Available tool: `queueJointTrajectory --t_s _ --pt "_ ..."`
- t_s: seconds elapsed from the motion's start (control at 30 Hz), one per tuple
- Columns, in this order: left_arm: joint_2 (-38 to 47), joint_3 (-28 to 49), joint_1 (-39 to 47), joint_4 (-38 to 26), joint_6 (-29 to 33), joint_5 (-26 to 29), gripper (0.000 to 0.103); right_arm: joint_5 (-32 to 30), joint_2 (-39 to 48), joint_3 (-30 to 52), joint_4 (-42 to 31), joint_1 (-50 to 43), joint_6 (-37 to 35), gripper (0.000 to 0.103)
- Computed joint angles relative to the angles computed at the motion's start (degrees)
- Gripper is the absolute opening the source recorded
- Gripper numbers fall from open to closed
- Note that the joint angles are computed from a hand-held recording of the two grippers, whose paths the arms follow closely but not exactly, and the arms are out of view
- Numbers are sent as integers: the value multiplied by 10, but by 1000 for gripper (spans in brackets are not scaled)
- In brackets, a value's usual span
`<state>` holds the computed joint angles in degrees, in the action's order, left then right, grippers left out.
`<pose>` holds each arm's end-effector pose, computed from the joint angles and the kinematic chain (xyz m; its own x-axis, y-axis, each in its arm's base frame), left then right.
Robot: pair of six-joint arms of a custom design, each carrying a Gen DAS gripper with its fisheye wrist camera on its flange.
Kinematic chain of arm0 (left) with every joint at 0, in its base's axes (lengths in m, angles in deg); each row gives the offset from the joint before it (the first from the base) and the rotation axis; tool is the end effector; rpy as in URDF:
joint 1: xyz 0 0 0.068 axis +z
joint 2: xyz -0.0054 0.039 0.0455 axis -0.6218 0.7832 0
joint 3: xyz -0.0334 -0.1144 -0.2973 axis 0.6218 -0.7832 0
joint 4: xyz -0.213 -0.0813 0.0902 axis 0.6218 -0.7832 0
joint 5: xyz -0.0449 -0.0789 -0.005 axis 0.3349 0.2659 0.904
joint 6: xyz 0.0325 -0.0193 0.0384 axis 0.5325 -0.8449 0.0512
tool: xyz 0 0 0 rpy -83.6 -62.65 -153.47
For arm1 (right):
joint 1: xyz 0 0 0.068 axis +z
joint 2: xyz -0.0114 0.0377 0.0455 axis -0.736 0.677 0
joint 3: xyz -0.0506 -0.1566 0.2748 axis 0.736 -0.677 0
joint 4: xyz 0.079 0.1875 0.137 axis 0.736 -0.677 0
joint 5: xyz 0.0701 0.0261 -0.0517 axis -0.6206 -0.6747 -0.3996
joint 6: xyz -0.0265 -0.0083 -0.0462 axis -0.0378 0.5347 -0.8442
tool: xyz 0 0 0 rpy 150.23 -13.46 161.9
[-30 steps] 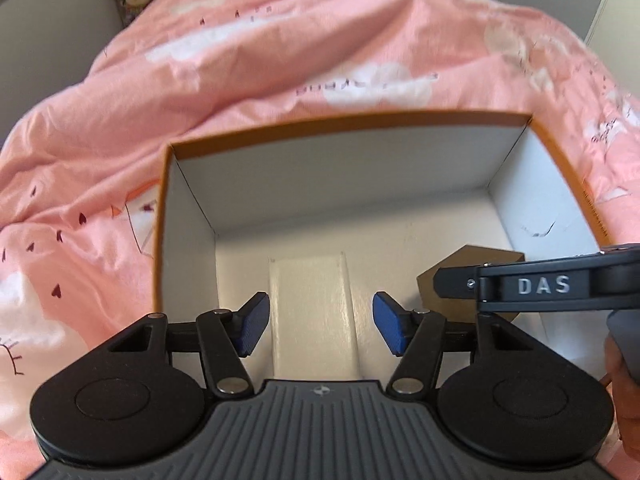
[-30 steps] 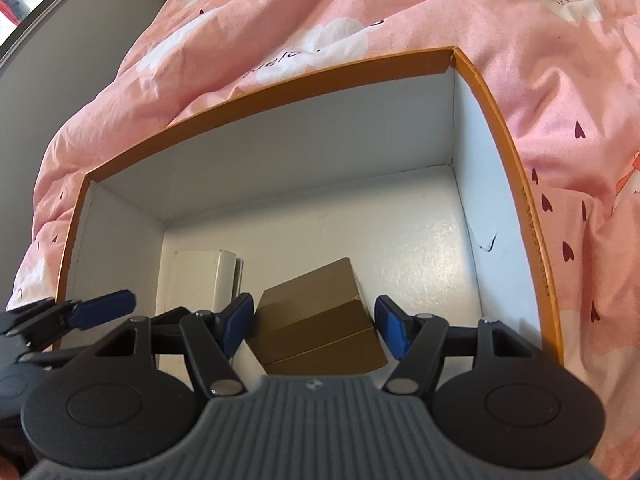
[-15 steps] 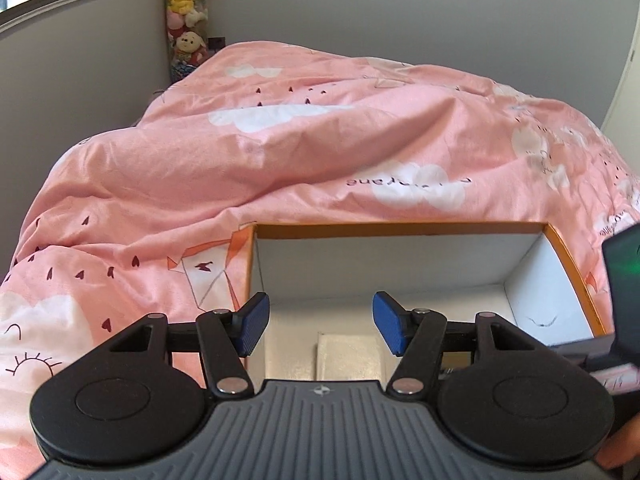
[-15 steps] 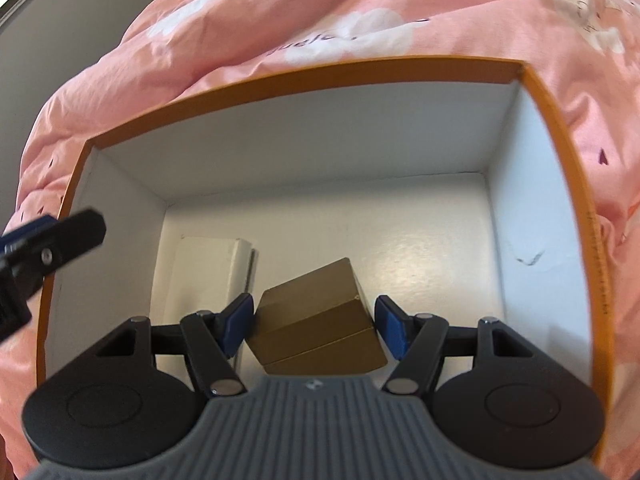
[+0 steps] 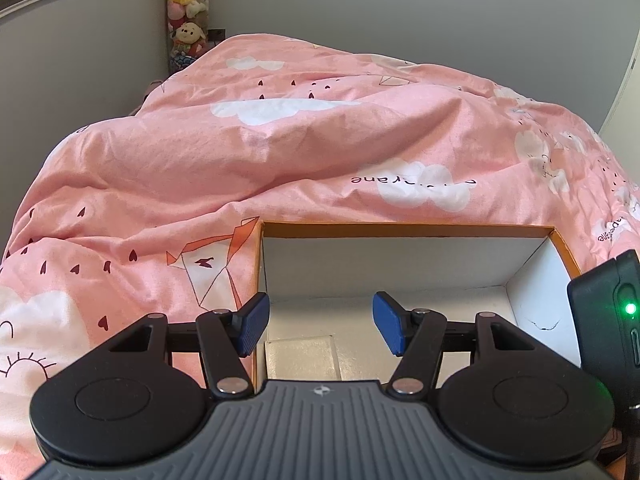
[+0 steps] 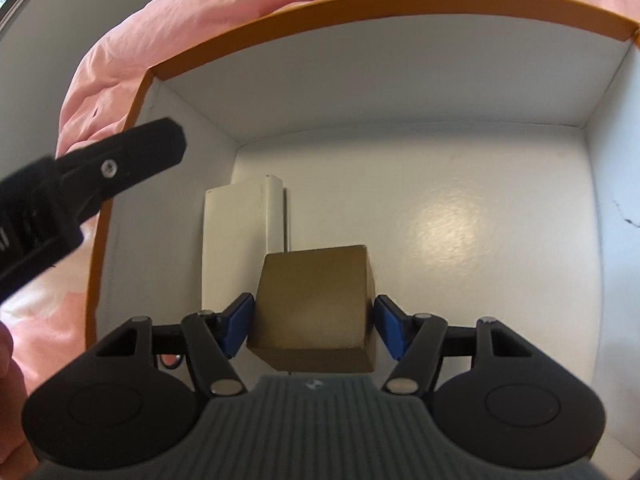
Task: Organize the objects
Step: 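Lower the tan box into the orange box corner and open the right tool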
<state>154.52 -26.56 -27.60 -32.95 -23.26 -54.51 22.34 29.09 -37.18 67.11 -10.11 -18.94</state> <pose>0.2481 0.0301 0.2390 -0.7020 0.3002 -0.6458 0.4760 0.8723 -0.1119 0.2151 0.1643 0.2063 -0.9147 0.3330 -0.2291 0.2440 0.9068 0.3437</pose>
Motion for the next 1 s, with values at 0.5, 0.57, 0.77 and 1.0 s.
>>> queueJointTrajectory --t_s 0.5,0.57,0.77,1.0 --pt "52 73 -8 -56 20 32 70 8 -35 22 -42 -94 -14 67" --pt "58 82 -16 -57 23 25 70 1 -35 24 -39 -116 -18 67" --pt "71 105 -30 -66 34 14 70 -37 -6 28 1 -158 -22 67" --pt "85 107 -36 -38 22 -9 70 -83 28 15 90 -176 21 67"
